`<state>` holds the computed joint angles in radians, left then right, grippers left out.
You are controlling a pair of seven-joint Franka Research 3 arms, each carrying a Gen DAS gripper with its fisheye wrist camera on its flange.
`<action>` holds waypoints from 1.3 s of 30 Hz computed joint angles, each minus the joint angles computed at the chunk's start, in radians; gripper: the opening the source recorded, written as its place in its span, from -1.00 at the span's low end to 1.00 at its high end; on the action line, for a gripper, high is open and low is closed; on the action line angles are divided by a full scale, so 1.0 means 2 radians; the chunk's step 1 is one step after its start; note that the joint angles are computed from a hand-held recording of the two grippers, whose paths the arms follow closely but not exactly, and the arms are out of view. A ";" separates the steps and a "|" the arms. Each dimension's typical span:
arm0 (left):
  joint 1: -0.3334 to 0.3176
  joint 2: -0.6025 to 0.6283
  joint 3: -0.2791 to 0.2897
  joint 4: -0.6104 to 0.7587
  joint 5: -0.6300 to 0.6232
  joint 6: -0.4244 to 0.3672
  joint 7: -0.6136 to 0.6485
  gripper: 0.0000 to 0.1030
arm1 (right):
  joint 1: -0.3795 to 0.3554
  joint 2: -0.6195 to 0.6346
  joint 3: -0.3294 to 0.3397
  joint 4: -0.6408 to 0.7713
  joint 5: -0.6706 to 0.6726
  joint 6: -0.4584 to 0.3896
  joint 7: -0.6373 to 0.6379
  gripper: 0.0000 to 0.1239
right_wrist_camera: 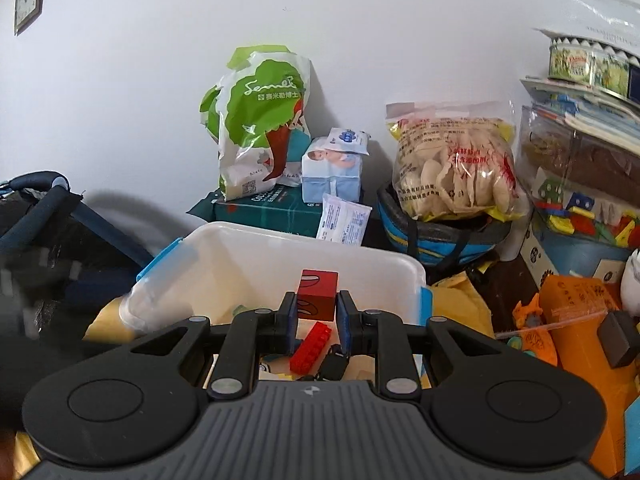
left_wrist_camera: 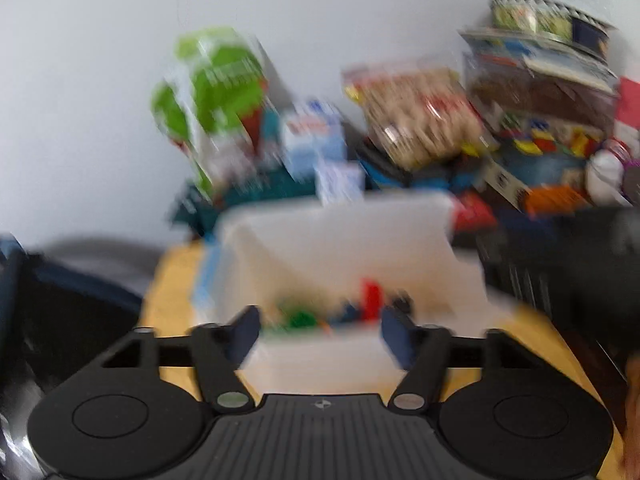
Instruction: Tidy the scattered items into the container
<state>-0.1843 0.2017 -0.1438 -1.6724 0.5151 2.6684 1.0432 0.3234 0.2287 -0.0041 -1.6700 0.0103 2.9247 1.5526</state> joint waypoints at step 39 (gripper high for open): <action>0.002 -0.007 0.000 0.030 0.043 -0.010 0.004 -0.47 | -0.011 0.032 0.009 0.046 0.063 -0.044 -0.055 -0.63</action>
<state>-0.1807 0.1875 -0.1432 -1.6133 0.6007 2.6485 1.0512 0.3018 0.2922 0.0141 -1.5787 0.1372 2.8371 1.4435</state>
